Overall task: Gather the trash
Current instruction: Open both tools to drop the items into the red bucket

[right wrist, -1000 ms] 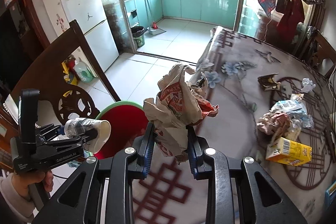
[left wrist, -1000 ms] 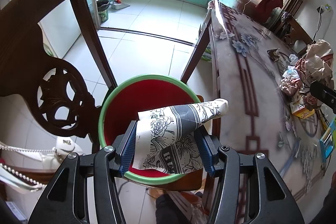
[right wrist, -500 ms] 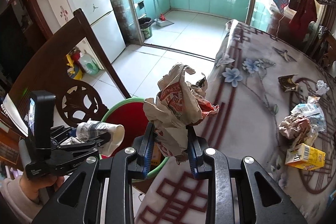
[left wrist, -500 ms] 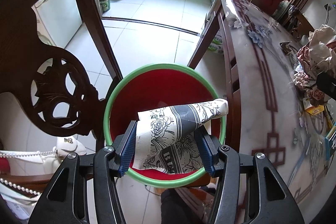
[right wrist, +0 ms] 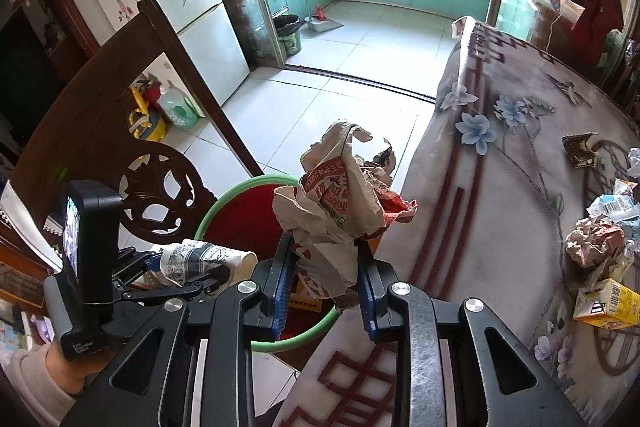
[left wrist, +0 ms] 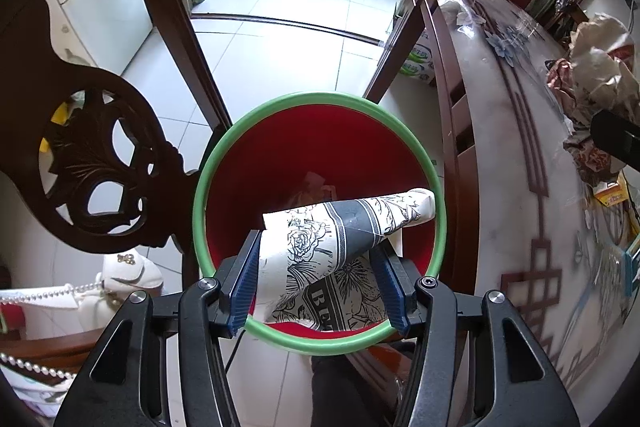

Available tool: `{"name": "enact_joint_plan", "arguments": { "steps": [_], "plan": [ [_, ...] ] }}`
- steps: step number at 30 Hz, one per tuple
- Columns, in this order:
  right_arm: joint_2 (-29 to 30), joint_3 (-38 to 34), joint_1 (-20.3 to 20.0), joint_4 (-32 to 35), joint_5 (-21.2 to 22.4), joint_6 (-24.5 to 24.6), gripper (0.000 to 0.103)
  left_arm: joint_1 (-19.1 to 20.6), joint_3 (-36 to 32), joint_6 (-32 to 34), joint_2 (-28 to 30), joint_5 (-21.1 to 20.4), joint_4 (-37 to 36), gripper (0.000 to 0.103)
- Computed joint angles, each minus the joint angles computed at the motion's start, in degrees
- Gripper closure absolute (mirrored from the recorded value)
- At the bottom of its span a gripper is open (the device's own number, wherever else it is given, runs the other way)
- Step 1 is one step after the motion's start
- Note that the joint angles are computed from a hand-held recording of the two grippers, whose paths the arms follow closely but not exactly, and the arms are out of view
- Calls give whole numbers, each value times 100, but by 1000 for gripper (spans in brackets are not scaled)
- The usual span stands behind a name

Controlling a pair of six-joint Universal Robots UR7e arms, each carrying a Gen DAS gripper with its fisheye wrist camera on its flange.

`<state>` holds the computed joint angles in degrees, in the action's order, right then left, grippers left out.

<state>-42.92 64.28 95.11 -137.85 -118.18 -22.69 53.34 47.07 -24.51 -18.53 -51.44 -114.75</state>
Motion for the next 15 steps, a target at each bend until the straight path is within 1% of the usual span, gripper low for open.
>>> {"name": "enact_joint_plan", "arguments": {
  "steps": [6,12,13,14,15],
  "plan": [
    [44,-70,-20,95,135,29,76,16,-2,-129,-6,58,17,51],
    [99,-119,-13,95,190,-71,76,11,45,-151,-38,112,37,50],
    [101,-119,-18,82,220,-80,74,10,69,-174,-49,130,2,50],
    [108,-125,-18,73,224,-84,68,8,77,-207,-53,137,-11,50],
    [109,-123,-17,62,220,-87,66,9,102,-223,-68,127,-50,49]
  ]
}}
